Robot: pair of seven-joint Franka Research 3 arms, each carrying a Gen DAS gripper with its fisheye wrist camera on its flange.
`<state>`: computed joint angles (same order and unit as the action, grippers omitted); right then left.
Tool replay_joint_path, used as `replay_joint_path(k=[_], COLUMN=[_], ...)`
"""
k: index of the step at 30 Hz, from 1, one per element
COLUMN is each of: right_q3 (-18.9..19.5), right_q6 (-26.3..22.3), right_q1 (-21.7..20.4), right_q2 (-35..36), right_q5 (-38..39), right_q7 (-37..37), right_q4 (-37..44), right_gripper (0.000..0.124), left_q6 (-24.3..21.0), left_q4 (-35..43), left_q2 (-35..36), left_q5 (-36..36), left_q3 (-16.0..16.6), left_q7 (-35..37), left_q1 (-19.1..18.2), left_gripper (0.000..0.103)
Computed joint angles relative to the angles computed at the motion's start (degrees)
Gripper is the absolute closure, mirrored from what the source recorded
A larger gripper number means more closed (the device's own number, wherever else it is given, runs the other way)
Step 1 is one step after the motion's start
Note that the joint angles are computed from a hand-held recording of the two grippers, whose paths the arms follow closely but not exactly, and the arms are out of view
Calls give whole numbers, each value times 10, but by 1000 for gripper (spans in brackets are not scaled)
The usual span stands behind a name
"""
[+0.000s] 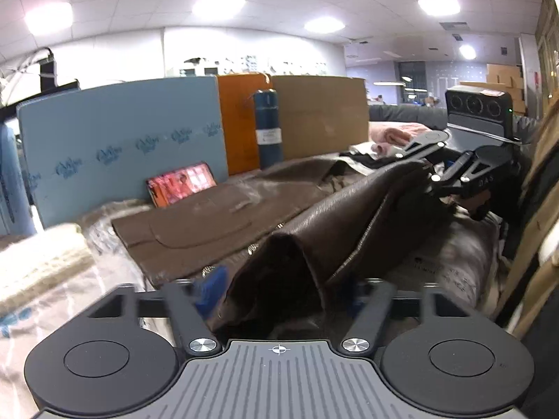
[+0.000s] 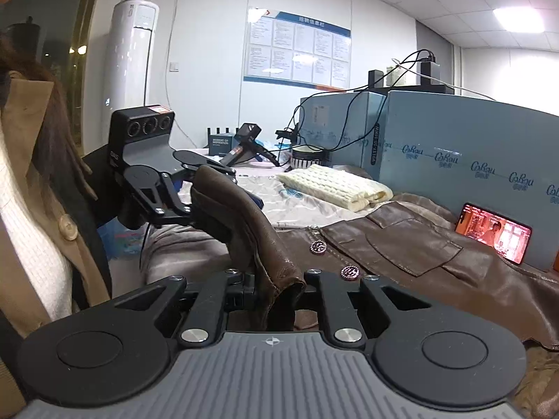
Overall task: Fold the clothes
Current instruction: 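Grasp a jacket sleeve with the left gripper while the right gripper grasps the other sleeve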
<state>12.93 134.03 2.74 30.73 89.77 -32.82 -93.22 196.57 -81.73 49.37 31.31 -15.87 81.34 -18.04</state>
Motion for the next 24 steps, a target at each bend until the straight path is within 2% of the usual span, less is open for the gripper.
replay_joint_path(k=[2,3,5,7,8,9,10,13,17,20,23,24], right_q3=[1,1,1,1,-1,-4,-6,-17,-27,-39,-49,-53], right_q6=[7,10,20,36,50,65,81,135,242,323,397,407], right_q1=[2,2,5,9,14,19,24,37,50,58,63,63], right_q2=[0,1,-1,-6,-9,-13,-17,-35,-59,-75,-83,-83], right_q5=[4,6,11,16,15,13,8,-13,-4,11,17,8], right_q7=[-1,-1,-3,-3,0,2,5,23,37,36,33,46], right_q4=[0,0,-4,-10,-15,-21,-28,-56,-96,-118,-124,-124], right_gripper=[111,111,110,93,72,62,62,62,65,66,77,86], left_q6=[-12,-13,-5,10,18,25,32,44,50,62,71,73], left_q4=[5,7,11,15,18,22,25,38,63,75,84,89], left_q2=[15,21,29,37,39,42,43,40,58,66,70,72], left_q5=[25,30,26,22,18,13,3,-54,-53,-66,-73,-73], left_q3=[-54,-71,-78,-76,-70,-62,-48,24,25,41,51,53], left_q7=[-2,-4,-11,-22,-30,-39,-47,-64,-84,-96,-106,-108], left_q1=[40,53,57,56,52,46,35,-20,-21,-33,-40,-42], left_gripper=[78,81,83,84,84,85,85,85,87,88,89,89])
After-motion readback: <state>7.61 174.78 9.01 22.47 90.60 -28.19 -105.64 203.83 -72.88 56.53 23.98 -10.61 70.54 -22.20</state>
